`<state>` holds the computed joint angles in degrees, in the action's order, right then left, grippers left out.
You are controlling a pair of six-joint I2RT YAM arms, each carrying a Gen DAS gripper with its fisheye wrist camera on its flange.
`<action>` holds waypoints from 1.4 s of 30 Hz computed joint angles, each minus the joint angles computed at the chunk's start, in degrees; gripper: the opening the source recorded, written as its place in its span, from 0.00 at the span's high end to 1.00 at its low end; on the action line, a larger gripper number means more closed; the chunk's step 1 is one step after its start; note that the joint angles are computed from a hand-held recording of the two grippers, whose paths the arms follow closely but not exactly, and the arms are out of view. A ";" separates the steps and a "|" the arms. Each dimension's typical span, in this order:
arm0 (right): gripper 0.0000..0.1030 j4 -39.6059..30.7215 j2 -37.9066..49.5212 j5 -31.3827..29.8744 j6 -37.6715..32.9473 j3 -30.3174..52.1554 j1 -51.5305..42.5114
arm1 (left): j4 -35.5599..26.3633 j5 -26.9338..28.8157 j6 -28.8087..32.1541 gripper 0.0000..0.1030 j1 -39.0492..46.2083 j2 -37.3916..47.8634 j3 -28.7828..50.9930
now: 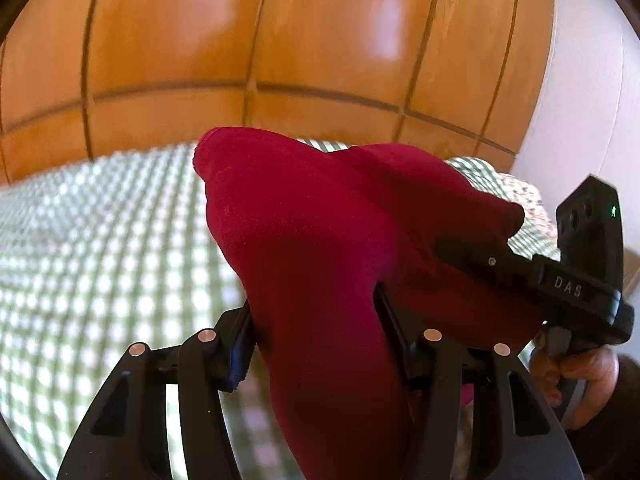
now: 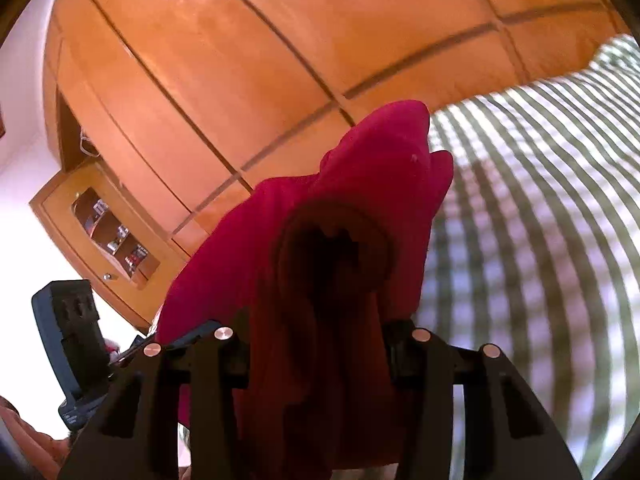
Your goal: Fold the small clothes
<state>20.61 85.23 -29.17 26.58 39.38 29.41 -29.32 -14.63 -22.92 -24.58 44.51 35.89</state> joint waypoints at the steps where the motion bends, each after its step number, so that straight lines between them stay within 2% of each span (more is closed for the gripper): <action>1: 0.58 0.24 2.52 0.26 -0.10 2.57 0.72 | 0.72 -0.22 1.56 0.47 1.29 0.16 -0.09; 11: 0.58 -3.74 25.51 2.90 -3.71 30.95 5.65 | 15.50 12.33 14.40 0.47 25.67 12.82 1.63; 18: 0.58 -11.03 38.77 7.55 -6.28 50.30 7.88 | 26.70 14.59 21.97 0.47 33.64 27.78 6.13; 20: 0.57 -14.51 42.59 10.51 -7.48 55.26 8.98 | 26.94 15.74 21.57 0.47 35.40 32.93 8.21; 21: 0.56 -19.12 45.40 13.72 -9.15 59.22 9.94 | 26.62 16.52 21.21 0.46 36.27 35.56 9.46; 22: 0.55 -23.04 47.81 16.03 -9.37 62.33 10.51 | 25.89 16.97 20.68 0.43 36.94 37.96 10.39; 23: 0.51 -25.17 49.32 16.30 -8.47 64.39 10.47 | 25.79 17.64 19.50 0.34 37.90 40.68 10.82; 25: 0.47 -25.00 50.35 13.86 -6.47 65.20 9.41 | 26.95 20.68 17.56 0.23 40.12 42.25 10.13; 26: 0.46 -24.18 50.41 13.27 -6.03 64.83 9.05 | 26.81 22.27 16.71 0.21 41.18 42.14 10.13; 28: 0.44 -21.11 49.25 12.90 -5.25 62.05 8.75 | 27.38 22.60 16.48 0.21 41.53 40.83 8.94; 30: 0.41 -14.78 46.32 12.74 -4.43 55.88 8.27 | 28.51 21.18 15.77 0.21 40.41 36.36 5.34; 31: 0.40 -11.15 44.57 13.29 -3.45 52.31 8.05 | 28.90 21.32 15.61 0.21 40.48 35.46 4.71; 34: 0.37 -7.29 40.03 17.57 -1.60 44.89 8.40 | 29.86 22.36 13.54 0.21 40.06 29.24 0.08; 36: 0.29 -8.38 37.64 22.69 -0.56 42.36 8.88 | 29.21 21.95 12.47 0.21 39.69 26.90 -1.40; 37: 0.29 -9.73 36.98 25.68 0.24 41.84 9.08 | 28.61 21.51 12.30 0.21 39.44 27.31 -0.94; 39: 0.29 -15.37 38.28 28.07 0.88 45.45 8.93 | 26.55 18.58 11.85 0.20 38.37 29.19 0.55; 40: 0.29 -18.89 39.58 28.42 0.76 48.13 8.97 | 26.23 18.07 11.98 0.16 38.25 30.48 1.19; 42: 0.29 -22.18 41.39 30.95 0.04 51.75 10.21 | 24.58 16.02 11.81 0.15 37.27 32.36 2.62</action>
<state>-1.57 126.63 1.78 26.62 91.14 39.63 -4.74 1.39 -11.10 12.69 76.87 38.50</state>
